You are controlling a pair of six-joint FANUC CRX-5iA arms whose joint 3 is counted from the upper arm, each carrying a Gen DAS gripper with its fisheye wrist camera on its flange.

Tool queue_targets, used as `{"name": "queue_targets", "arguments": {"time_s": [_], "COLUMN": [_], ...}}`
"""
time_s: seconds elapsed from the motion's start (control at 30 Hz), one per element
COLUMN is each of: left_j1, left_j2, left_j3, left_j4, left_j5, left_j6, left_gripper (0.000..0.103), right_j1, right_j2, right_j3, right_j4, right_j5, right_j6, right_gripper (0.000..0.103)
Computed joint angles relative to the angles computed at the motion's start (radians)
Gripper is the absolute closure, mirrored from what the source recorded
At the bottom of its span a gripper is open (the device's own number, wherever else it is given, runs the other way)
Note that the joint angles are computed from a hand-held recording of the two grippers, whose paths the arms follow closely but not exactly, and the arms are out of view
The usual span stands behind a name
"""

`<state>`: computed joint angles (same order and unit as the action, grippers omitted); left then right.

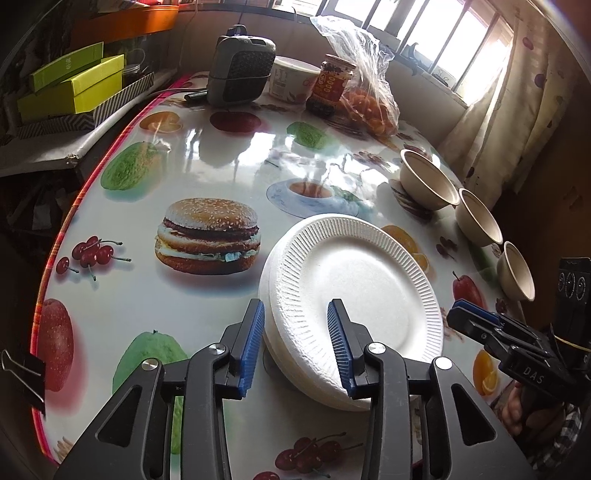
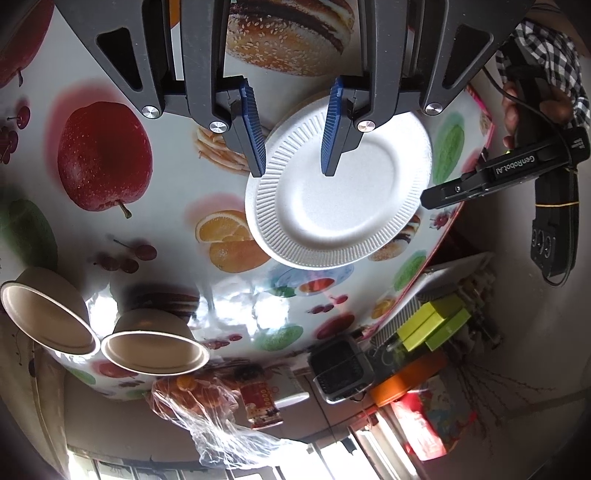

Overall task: Organize plates and bowls
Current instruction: 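Settle the plates flat on the stack and open both grippers, then move both open grippers toward the beige paper bowls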

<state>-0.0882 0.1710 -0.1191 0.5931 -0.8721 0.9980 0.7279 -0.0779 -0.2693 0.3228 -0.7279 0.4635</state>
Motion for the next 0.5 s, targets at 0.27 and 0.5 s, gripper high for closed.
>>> {"name": "queue_targets", "arguments": {"time_s": [0.27,0.5], "left_j1": [-0.019,-0.036], "left_j2": [0.017,0.025], "left_j3": [0.037,0.068], "left_j4": [-0.008,-0.006], "left_j5": [-0.007,-0.013], "left_j6": [0.007,0.0], "left_gripper": [0.065,0.065], "right_j1": [-0.006,-0.01], "right_j2": [-0.012,-0.04], "right_j3": [-0.015,-0.051], "right_j4": [0.023,0.071], "right_j5": [0.008,0.027], "right_j6": [-0.028,-0.091], "right_gripper": [0.071,0.071]}}
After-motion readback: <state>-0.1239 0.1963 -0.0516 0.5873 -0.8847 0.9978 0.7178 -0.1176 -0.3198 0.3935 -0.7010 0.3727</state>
